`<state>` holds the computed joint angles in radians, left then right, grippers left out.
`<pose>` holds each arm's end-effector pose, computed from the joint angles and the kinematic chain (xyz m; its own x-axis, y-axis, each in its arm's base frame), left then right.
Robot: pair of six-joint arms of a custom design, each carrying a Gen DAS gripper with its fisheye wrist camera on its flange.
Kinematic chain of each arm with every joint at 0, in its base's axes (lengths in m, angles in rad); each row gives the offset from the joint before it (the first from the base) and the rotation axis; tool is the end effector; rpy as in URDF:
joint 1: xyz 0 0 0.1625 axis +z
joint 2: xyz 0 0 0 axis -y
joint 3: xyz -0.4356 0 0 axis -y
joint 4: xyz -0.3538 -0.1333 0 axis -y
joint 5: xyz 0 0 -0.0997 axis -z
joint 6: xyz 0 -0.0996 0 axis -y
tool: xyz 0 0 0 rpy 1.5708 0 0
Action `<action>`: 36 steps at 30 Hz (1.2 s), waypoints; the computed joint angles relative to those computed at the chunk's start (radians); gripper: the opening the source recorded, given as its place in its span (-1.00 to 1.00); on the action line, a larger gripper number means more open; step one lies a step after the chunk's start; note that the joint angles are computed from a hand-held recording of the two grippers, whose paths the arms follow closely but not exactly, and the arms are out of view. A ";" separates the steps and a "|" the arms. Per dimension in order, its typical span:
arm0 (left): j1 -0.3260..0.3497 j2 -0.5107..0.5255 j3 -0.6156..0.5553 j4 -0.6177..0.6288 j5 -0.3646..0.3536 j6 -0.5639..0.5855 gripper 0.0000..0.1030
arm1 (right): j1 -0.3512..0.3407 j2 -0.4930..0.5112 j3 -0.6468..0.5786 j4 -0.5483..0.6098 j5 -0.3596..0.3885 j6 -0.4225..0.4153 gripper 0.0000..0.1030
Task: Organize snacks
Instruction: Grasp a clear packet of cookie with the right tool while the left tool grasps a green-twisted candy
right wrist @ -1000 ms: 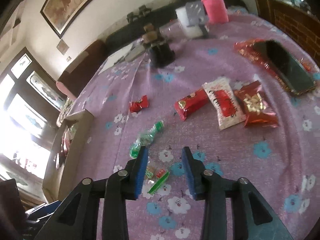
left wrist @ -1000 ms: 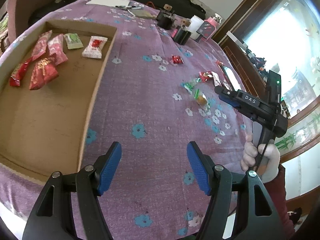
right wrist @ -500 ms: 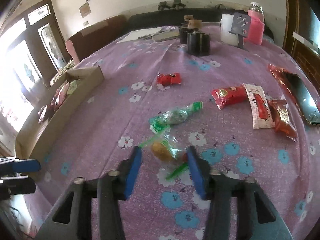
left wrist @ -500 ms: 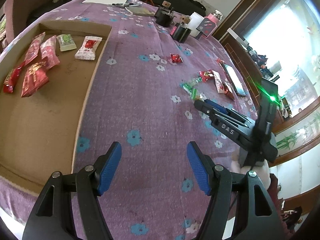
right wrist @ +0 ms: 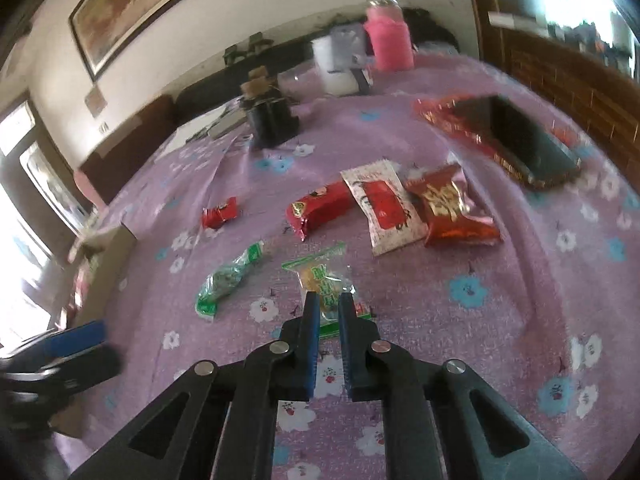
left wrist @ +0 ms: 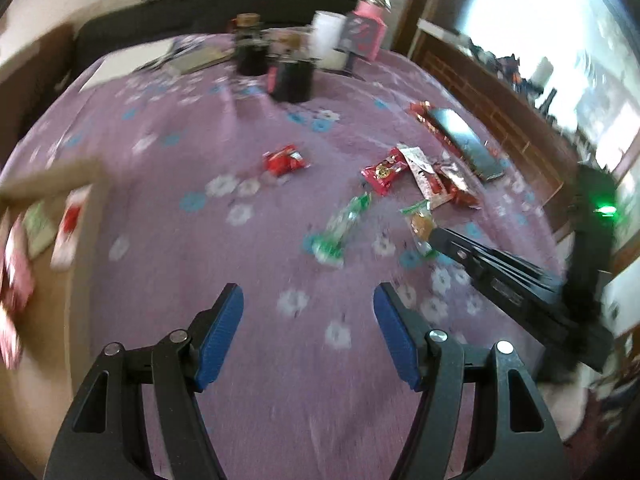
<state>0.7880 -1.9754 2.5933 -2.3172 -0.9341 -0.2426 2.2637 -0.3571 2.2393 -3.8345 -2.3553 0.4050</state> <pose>-0.0229 -0.2960 0.2913 -0.7735 0.3291 -0.5416 0.5291 0.8058 -0.2660 0.3157 -0.2818 -0.0503 -0.8885 0.0519 0.4559 -0.2641 0.7547 -0.6006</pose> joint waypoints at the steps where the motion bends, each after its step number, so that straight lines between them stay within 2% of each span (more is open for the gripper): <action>1: 0.009 0.047 0.007 -0.061 0.004 0.045 0.29 | -0.008 -0.001 0.009 -0.018 0.018 -0.001 -0.78; 4: 0.033 0.186 0.027 -0.256 0.028 0.190 0.29 | -0.028 -0.005 0.032 -0.062 0.061 -0.003 -0.71; 6: 0.060 0.258 0.022 -0.338 0.019 0.256 0.24 | -0.047 -0.008 0.050 -0.099 0.097 -0.004 -0.69; 9: 0.099 0.314 -0.002 -0.362 -0.028 0.300 -0.11 | -0.072 -0.009 0.071 -0.144 0.135 0.006 -0.55; 11: 0.100 0.336 -0.001 -0.370 -0.043 0.313 -0.44 | -0.078 -0.005 0.065 -0.153 0.147 0.003 -0.47; 13: 0.075 0.347 0.023 -0.406 -0.023 0.323 -0.63 | -0.076 -0.002 0.058 -0.154 0.147 -0.012 -0.32; 18: 0.050 0.326 0.038 -0.386 -0.031 0.305 -0.65 | -0.043 0.009 0.016 -0.100 0.102 -0.057 -0.06; 20: 0.041 0.299 0.043 -0.365 -0.031 0.286 -0.65 | -0.039 0.013 0.008 -0.095 0.102 -0.074 -0.07; 21: 0.037 0.279 0.045 -0.348 -0.031 0.274 -0.65 | -0.041 0.013 0.006 -0.092 0.108 -0.080 -0.14; 24: 0.023 0.196 0.049 -0.275 -0.045 0.225 -0.65 | -0.049 0.008 0.005 -0.061 0.126 -0.080 -0.80; 29: -0.019 0.007 0.045 -0.104 -0.062 0.144 -0.65 | -0.036 0.015 0.002 -0.079 0.116 -0.095 -0.97; 36: -0.092 -0.352 -0.018 0.228 -0.069 -0.012 -0.64 | -0.020 0.024 0.018 -0.156 0.089 -0.095 -0.98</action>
<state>0.6963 -2.3273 2.5756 -2.0887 -1.0034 -0.2544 2.2434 -0.3327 2.2572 -3.9905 -2.2658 0.3097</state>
